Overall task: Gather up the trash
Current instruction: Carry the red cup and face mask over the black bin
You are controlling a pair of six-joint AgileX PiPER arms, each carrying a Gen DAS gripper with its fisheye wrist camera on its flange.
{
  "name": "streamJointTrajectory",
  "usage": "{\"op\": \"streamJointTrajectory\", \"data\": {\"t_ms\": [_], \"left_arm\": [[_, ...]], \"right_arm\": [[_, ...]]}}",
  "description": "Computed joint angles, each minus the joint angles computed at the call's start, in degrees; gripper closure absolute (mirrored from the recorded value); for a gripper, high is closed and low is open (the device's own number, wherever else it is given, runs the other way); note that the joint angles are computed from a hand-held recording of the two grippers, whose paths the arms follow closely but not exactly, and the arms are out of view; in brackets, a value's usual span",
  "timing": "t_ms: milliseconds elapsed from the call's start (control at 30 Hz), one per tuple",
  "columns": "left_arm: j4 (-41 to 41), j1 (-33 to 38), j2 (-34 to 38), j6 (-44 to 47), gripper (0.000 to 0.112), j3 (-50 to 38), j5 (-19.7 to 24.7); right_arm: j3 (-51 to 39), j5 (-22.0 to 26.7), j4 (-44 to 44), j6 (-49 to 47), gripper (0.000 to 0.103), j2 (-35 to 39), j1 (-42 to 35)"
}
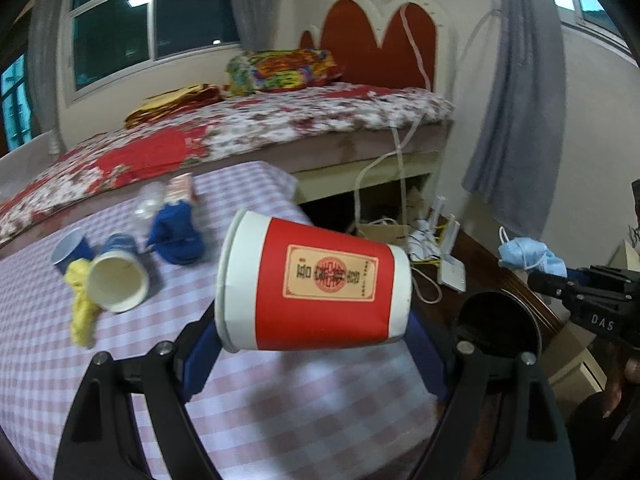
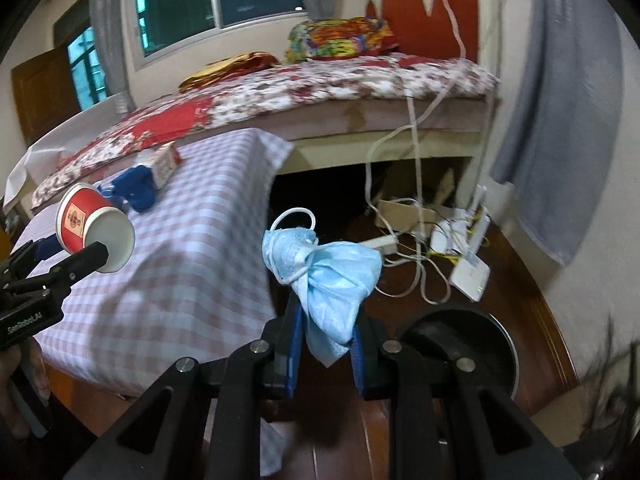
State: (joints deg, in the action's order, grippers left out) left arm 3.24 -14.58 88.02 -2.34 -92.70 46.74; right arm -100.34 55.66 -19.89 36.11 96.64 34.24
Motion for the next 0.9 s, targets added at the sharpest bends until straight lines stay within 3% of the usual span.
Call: {"op": "streamJointTrajectory", "data": {"t_ms": [533,900], "left_arm": [[-1.75,-13.53,8.11,1.08,0.028,-6.18,2.05],[-5.52,-19.30,17.05,4.13,0.028,-11.82,4.75]], "right_arm": [[20.29,-2.90,0.69,0.87,0.080,-12.80,-10.29],[29.88,-6.26,5.83,-4.88,0.080,-14.86,-18.92]]}}
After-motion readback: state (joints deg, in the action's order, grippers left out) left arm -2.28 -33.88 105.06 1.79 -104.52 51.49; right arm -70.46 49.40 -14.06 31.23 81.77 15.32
